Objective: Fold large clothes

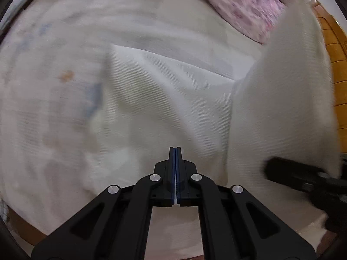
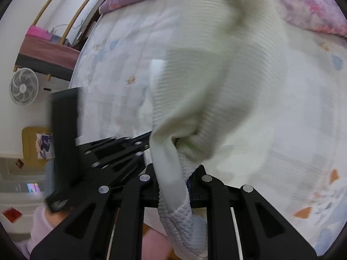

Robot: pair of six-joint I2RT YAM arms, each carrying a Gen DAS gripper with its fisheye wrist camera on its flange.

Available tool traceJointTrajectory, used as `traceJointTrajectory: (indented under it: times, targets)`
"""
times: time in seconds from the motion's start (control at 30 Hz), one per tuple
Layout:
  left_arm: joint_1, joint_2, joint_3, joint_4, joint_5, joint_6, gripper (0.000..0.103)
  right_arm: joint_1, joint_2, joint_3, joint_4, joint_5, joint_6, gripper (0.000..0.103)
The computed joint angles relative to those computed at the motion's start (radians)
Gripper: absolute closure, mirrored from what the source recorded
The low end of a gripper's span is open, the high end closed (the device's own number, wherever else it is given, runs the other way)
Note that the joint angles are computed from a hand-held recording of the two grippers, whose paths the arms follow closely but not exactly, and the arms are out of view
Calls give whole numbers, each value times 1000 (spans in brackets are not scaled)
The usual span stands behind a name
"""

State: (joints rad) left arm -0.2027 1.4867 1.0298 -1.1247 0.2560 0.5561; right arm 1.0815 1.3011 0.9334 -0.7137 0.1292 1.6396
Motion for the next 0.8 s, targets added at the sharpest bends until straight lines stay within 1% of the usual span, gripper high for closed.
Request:
traceJointTrajectory:
  times: [0.03, 0.07, 0.13, 0.17, 0.27, 0.3, 0.33, 0.37, 0.4, 0.43, 0.47, 0.5, 0.53, 0.57, 0.6, 0.63, 0.7, 0.73, 0.77, 0.8]
  targets:
    - [20, 25, 26, -1, -4, 20, 101, -33, 57, 11, 51, -25, -16, 90]
    - [72, 53, 62, -20, -2, 69, 101, -66, 123, 28, 95, -47, -28, 90]
    - [146, 113, 116, -35, -9, 130, 100, -119, 222, 52, 168, -86, -26, 89]
    - [214, 139, 169, -75, -28, 197, 100, -136, 256, 53, 203, -100, -17, 89]
    - [267, 214, 211, -56, -42, 255, 100, -184, 425, 96, 329, -136, 11, 88]
    - [285, 231, 233, -65, -48, 272, 100, -190, 445, 87, 361, -138, 21, 86]
    - [294, 256, 247, -56, -60, 280, 100, -191, 478, 100, 390, -134, 48, 82]
    - [316, 272, 271, -67, -68, 303, 100, -194, 510, 92, 448, -132, 80, 79]
    - [332, 286, 288, -70, -76, 321, 100, -193, 512, 86, 469, -128, 94, 68]
    - [342, 299, 302, -68, -85, 332, 100, -193, 517, 66, 541, -119, 103, 52]
    - [343, 302, 303, -58, -90, 333, 100, -194, 517, 40, 636, -118, 99, 45]
    - [349, 305, 313, -58, -95, 335, 101, -189, 514, 25, 682, -118, 84, 39]
    - [357, 309, 328, -67, -108, 342, 98, -192, 530, 60, 673, -137, 25, 39]
    - [358, 317, 327, -52, -112, 344, 97, -194, 519, 52, 686, -142, 20, 39]
    - [363, 318, 333, -55, -110, 347, 96, -195, 504, 32, 714, -142, 40, 39]
    - [371, 322, 356, -86, -105, 355, 96, -193, 477, 10, 716, -128, 66, 39]
    - [370, 323, 375, -107, -97, 351, 96, -180, 412, -6, 623, -89, 91, 39]
    - [367, 316, 380, -119, -89, 351, 96, -180, 393, -10, 601, -76, 99, 39]
    - [361, 309, 389, -142, -78, 354, 96, -169, 332, -38, 564, -56, 114, 39]
    - [350, 294, 388, -159, -71, 355, 95, -160, 293, -35, 495, -34, 117, 39]
